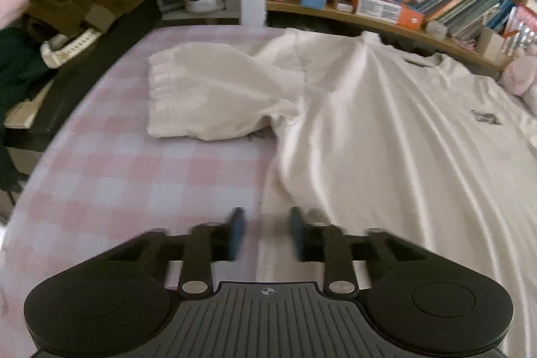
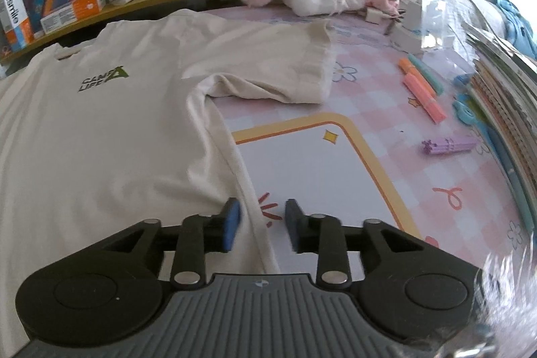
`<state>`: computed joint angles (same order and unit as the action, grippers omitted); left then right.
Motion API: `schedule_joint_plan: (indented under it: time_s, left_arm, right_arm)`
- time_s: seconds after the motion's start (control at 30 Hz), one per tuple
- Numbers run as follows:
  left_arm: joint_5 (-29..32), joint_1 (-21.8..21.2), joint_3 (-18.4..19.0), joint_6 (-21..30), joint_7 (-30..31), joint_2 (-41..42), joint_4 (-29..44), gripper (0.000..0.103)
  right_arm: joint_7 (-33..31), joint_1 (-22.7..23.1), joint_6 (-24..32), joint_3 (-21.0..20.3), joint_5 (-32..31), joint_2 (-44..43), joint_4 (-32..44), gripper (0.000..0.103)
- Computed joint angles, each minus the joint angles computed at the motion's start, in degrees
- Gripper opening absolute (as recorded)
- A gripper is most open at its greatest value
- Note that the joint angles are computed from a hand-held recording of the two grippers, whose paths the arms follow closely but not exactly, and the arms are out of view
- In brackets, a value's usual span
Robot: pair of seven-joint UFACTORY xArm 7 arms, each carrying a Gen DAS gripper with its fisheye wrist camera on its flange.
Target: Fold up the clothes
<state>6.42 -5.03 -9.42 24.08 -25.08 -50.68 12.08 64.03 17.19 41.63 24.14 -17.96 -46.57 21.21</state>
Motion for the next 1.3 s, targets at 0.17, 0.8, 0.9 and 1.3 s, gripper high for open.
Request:
schedule_joint_plan:
  time_s: [0.17,0.8,0.9,1.3]
  left_arm:
    - [-0.8,-0.4,1.5,0.8,0.6,-1.7,-0.8,0.003]
    - [-3.0,-2.3,1.9,2.2,2.0,-4.4,-1.7,0.004]
    - [-2.5,-2.1,1.4,2.1,2.3,-4.6,-1.9,0.009]
    - [-1.2,-4.6,-1.5,1.7,0.7,-8.7,-1.9,0.041]
  right_arm:
    - [0.5,0.7,0.1,-0.1,0.5,-0.8,-0.6,0.039]
    - [-4.1,0.6,-1.5,-1.0,0.3,0.4,-0.1,0.005]
    - [-3.8,0.8,-0.8,-0.8,1.0,0.0,0.0,0.006]
    - [2.4,1.1,2.4,3.9,0.8,-1.5,3.5,0.051]
